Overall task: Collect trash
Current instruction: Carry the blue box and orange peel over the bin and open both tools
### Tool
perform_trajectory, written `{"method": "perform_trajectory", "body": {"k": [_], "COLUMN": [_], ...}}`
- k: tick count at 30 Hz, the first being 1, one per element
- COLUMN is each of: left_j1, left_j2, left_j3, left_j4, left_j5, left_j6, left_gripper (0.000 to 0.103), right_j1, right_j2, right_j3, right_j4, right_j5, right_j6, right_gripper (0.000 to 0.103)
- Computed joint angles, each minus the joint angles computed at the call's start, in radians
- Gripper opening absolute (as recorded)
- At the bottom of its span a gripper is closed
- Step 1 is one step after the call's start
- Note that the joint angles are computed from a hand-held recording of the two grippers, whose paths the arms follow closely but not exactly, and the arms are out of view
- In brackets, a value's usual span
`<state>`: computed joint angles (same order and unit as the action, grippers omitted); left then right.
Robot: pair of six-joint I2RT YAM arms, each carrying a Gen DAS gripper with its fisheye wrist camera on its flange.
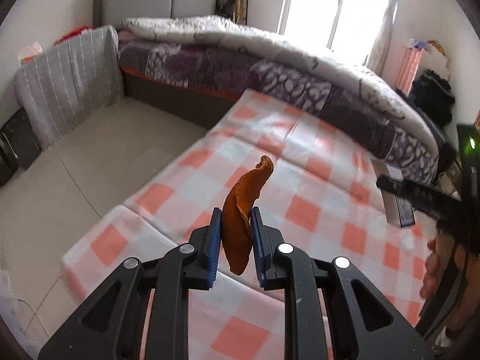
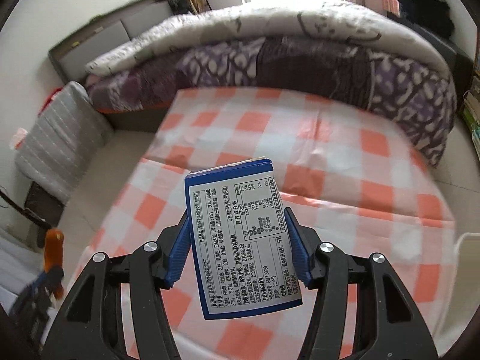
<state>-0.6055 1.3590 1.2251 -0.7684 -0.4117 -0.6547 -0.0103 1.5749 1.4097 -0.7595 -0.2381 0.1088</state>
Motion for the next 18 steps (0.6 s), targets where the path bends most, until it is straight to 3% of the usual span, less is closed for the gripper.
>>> {"method": "perform_trajectory", "body": {"k": [8,14,18], "left_j1": [-0.268,-0.432,-0.507], "left_j2": [0.104,0.269,0.382], "left_j3": [0.355,0.606,0.737], "left_j4": [-0.326,-0.462,-0.477], "left_j5": [-0.17,-0.218,-0.223], "left_j6": [-0.207,-0.35,-0.4], "left_gripper": [0.02,0.02,0.02], "right_j1": [-0.249,-0.52,-0.685], "right_j2": [-0.211,-0.257,-0.226], "right_j3": [-0.023,-0.003,0.022], "right_j4": [-0.197,-0.326,-0.371], "right_j5": [-0.173,-0.284,-0.325], "right_j6": [-0.163,-0.374,-0.495], "right_gripper": [0.055,0.055,0.055]}}
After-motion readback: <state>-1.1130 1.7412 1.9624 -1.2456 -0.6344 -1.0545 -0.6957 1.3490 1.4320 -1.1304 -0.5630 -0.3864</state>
